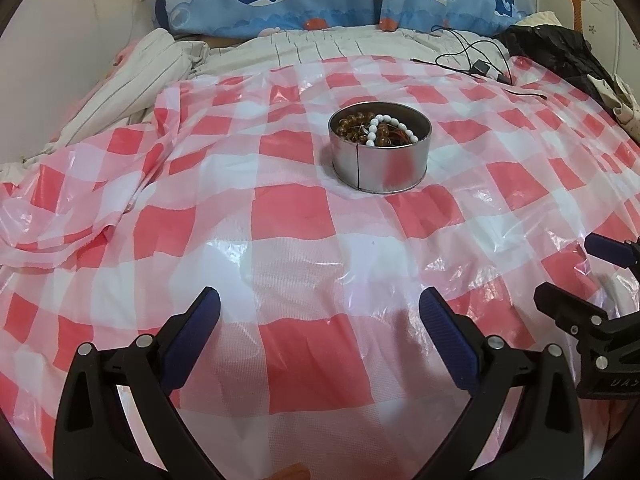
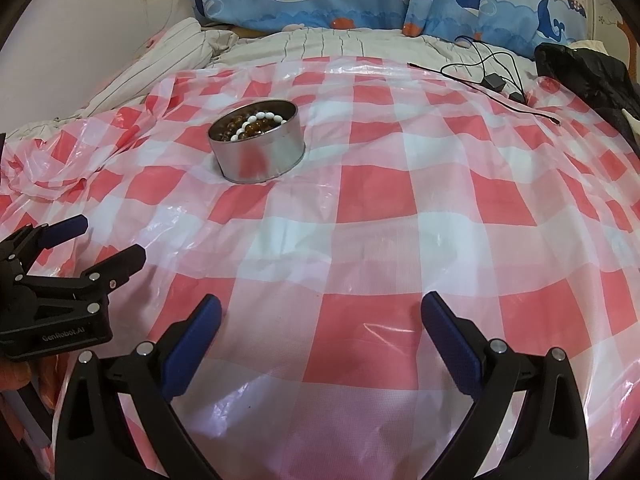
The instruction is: Organize jewelry
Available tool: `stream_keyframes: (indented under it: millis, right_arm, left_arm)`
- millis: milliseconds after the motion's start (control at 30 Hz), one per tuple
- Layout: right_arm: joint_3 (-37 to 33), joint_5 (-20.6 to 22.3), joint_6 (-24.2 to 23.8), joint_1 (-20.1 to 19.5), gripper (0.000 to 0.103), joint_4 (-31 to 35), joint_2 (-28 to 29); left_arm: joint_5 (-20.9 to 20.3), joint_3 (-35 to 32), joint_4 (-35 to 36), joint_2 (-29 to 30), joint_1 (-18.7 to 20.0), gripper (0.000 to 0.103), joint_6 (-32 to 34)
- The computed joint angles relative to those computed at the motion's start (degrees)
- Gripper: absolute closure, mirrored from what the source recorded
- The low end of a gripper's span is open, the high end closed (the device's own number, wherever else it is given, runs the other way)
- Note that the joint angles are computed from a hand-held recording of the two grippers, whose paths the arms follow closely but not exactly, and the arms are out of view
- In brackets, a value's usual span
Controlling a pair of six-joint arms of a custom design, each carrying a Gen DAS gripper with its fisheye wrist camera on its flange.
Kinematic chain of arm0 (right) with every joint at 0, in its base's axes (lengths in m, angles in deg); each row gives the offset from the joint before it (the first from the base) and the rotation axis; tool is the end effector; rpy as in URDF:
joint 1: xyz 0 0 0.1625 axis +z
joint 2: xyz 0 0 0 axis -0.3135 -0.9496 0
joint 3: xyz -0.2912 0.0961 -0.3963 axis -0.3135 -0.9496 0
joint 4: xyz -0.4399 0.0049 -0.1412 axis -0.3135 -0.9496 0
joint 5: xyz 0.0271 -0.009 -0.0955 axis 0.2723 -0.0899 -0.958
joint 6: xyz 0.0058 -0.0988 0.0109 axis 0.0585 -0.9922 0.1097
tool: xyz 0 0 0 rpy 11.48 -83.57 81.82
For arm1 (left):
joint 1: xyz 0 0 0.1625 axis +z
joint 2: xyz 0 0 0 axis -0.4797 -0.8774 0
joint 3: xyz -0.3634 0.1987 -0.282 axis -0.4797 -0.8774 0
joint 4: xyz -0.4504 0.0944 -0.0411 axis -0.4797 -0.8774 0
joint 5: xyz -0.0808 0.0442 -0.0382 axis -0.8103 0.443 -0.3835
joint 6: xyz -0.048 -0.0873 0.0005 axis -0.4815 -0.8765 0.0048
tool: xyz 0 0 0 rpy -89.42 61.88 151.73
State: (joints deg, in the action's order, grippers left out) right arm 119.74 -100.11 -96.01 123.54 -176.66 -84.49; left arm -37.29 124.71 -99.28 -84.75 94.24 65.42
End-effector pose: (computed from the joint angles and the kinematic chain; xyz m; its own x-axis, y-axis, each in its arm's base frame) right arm 0.2914 -0.7648 0.0603 -0.7403 -0.2379 0.6288 -0.5451 0.7598 -0.3543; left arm -0.1146 -0.7669 0.2465 -0.6367 0.0054 -0.7711 0.5102 0.7528 -0.4160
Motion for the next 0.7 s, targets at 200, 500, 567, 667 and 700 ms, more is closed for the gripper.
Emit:
stream_keyframes:
  millis: [200,500,567,667,700]
  right_arm:
    - [-0.02,-0.03,-0.05,0.03,0.007,-0.01,0.0]
    - [-0.04,-0.06,-0.02,0.04,0.007,0.0,0.03]
    - [-0.03,-0.07,0.02,0.05,0.007,0.0,0.03]
    - [-0.04,-0.09,0.05,0.06,0.007,0.04,0.03]
    - [-0.02,-0.11,0.06,0.07,0.007,0.07,0.01]
  left_arm:
    - [0.01,-0.03,-0.39,-0.07,-0.12,0.007,0.36]
    - [-0.26,-0.08,-0.21,-0.24,-0.13,0.007,0.02]
    - [-0.26,-0.12,-0.13,-0.25,-0.11,0.007,0.0]
    - [-0.26,-0.1,-0.13,-0.25,-0.12,0.007,0.04]
    - [-0.19,-0.13,-0.11,-0.27,-0.13,0.007,0.07]
